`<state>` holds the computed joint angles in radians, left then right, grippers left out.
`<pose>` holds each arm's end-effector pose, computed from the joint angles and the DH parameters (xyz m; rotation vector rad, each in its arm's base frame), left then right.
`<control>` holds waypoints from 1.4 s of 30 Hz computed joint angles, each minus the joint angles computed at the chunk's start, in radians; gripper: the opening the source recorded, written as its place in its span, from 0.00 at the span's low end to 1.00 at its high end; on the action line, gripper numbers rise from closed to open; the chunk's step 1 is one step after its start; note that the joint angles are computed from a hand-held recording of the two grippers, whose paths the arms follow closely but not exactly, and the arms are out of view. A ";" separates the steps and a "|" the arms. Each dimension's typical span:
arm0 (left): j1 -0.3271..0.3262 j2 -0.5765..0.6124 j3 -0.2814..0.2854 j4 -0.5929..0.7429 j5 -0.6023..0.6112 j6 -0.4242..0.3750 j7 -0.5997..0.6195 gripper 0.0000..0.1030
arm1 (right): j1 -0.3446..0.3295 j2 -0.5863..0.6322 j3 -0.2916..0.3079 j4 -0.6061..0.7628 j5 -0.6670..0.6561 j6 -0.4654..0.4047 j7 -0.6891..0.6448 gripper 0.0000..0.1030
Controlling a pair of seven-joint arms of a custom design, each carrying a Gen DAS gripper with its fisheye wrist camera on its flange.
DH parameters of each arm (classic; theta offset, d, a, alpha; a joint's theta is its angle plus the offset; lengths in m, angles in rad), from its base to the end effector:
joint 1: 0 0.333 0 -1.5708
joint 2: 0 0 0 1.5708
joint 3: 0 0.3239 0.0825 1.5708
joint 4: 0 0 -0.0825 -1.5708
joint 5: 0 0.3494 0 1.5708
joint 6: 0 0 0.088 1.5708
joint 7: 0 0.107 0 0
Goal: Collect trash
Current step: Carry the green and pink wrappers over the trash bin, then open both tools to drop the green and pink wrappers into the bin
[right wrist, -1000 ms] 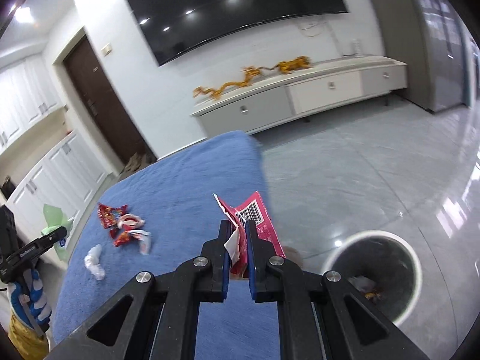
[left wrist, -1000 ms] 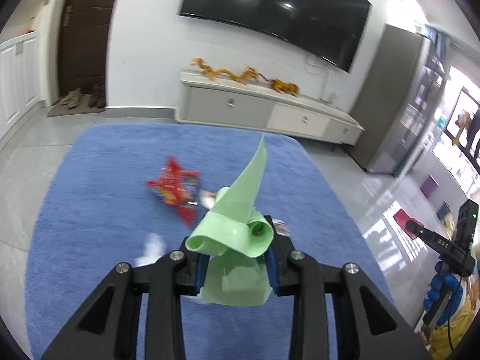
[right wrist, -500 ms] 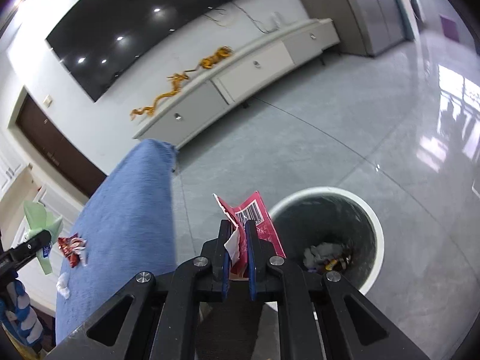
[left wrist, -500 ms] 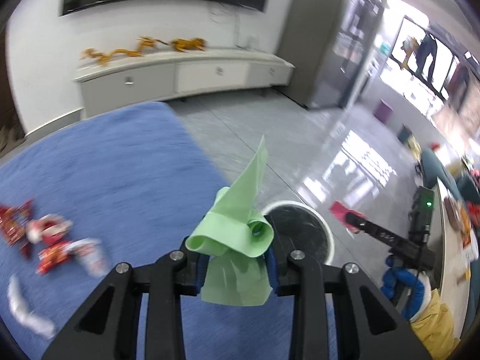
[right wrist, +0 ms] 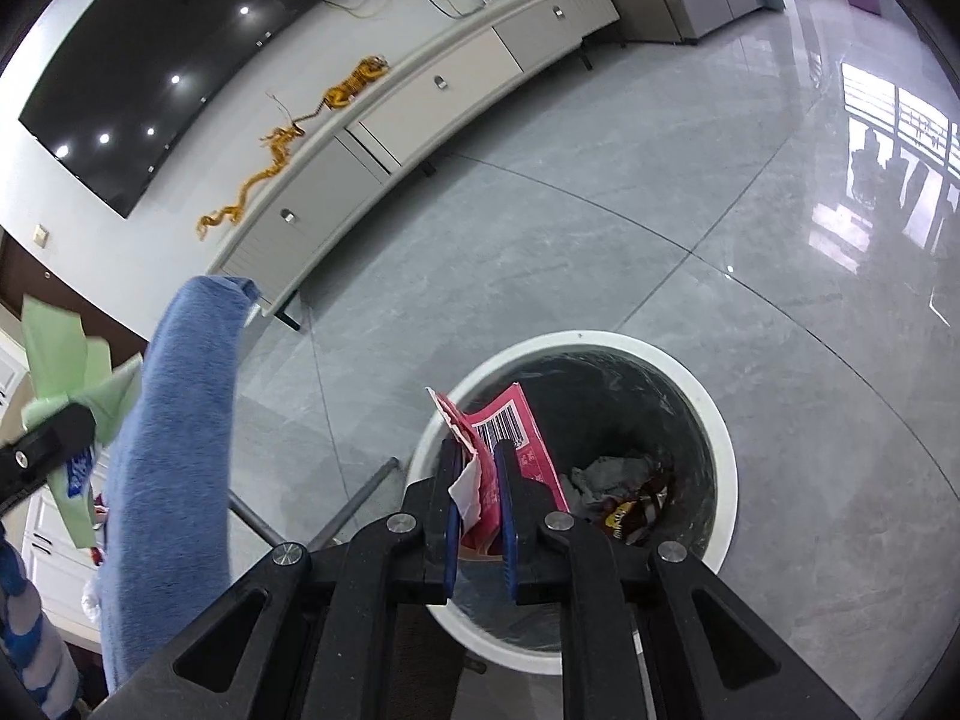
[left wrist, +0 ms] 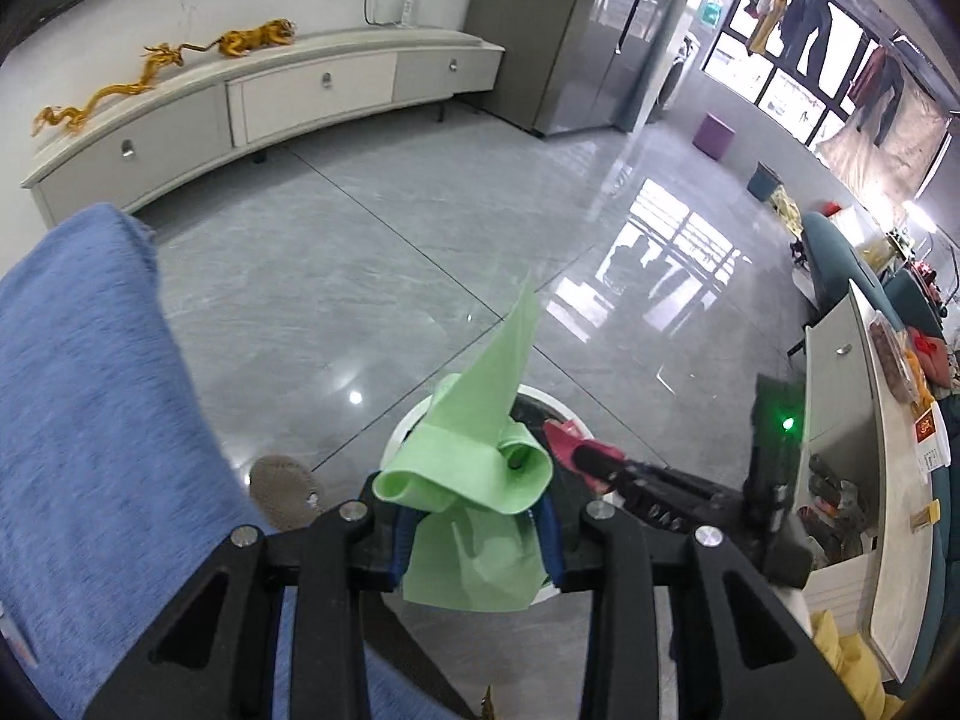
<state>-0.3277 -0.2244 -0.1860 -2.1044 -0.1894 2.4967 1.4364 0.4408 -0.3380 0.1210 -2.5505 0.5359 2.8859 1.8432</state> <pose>0.4326 -0.2528 0.6009 -1.7176 2.2630 -0.8814 0.3784 0.2070 0.4877 -1.5622 1.8654 0.0093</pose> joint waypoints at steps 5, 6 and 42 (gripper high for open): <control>-0.002 0.071 0.002 0.048 -0.052 -0.003 0.026 0.35 | -0.002 0.031 -0.011 0.000 0.010 -0.011 -0.013 0.12; -0.001 0.086 0.001 0.058 -0.069 -0.006 0.036 0.40 | -0.002 0.038 -0.014 0.002 0.013 -0.013 -0.017 0.14; 0.073 -0.493 0.012 -0.358 0.268 0.110 -0.347 0.71 | -0.163 -0.209 0.247 0.107 -0.520 -0.254 0.442 0.58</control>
